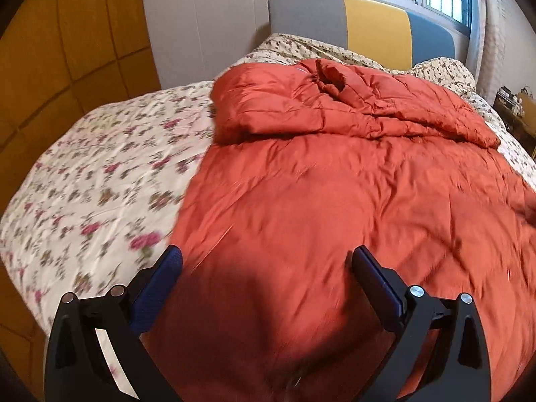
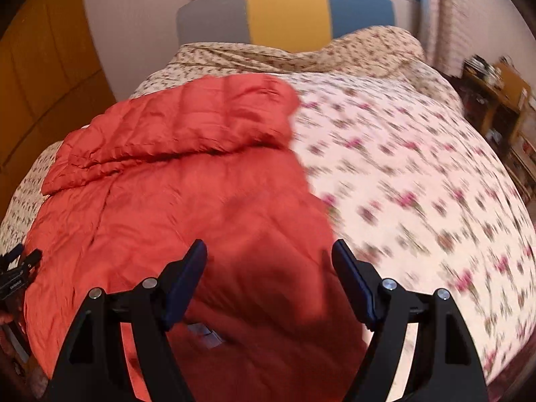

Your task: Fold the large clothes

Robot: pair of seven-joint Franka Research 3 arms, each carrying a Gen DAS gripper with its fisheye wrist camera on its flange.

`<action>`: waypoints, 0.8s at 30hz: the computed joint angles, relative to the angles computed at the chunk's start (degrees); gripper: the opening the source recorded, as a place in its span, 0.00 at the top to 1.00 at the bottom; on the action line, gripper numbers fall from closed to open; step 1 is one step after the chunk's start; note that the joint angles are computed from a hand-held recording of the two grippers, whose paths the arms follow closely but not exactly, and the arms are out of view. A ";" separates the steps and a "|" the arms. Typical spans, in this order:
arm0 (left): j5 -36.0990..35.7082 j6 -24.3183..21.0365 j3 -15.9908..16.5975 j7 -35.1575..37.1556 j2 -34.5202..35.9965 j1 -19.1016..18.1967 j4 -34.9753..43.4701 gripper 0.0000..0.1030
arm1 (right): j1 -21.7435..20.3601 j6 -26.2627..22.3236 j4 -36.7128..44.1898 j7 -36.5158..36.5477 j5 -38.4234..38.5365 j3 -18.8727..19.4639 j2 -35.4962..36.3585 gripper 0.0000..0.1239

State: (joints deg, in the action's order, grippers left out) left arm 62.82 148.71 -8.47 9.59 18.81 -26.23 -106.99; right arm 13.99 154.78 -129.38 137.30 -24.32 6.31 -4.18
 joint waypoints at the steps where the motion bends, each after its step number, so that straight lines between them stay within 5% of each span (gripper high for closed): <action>1: 1.55 0.35 0.40 -2.07 -1.48 -0.30 -1.99 0.03 | -0.19 -0.02 -1.83 0.37 0.24 -0.23 -1.83 0.38; 5: 2.96 2.53 -0.21 -9.01 -6.23 1.34 -8.69 0.03 | -1.65 0.21 -9.17 -2.52 4.93 -0.01 -8.89 0.41; 8: 2.01 8.24 -0.99 -12.64 -9.11 3.90 -13.45 0.03 | -1.20 0.84 -14.19 -6.63 12.35 -0.57 -13.51 0.44; 14: -3.42 14.24 -2.88 -9.05 -11.51 6.32 -18.51 0.03 | -0.71 0.58 -18.21 -13.23 22.07 0.19 -16.81 0.50; 19: -8.79 19.13 -3.97 -3.98 -12.18 6.74 -21.43 0.08 | 4.34 5.40 -20.44 -22.54 37.44 -3.37 -16.06 0.79; 20: -9.58 19.83 -4.01 -3.10 -12.38 6.68 -21.86 0.13 | 4.47 5.74 -20.31 -24.02 38.60 -3.17 -15.95 0.81; 24: -13.78 22.73 -4.26 2.13 -13.53 6.44 -23.16 0.62 | 2.84 5.44 -20.23 -27.37 38.27 -0.82 -17.50 0.89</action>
State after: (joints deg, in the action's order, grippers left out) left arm 49.04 171.44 -12.73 11.72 5.27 -19.79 -130.15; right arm 16.84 160.22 -149.62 109.93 13.95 5.49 -21.69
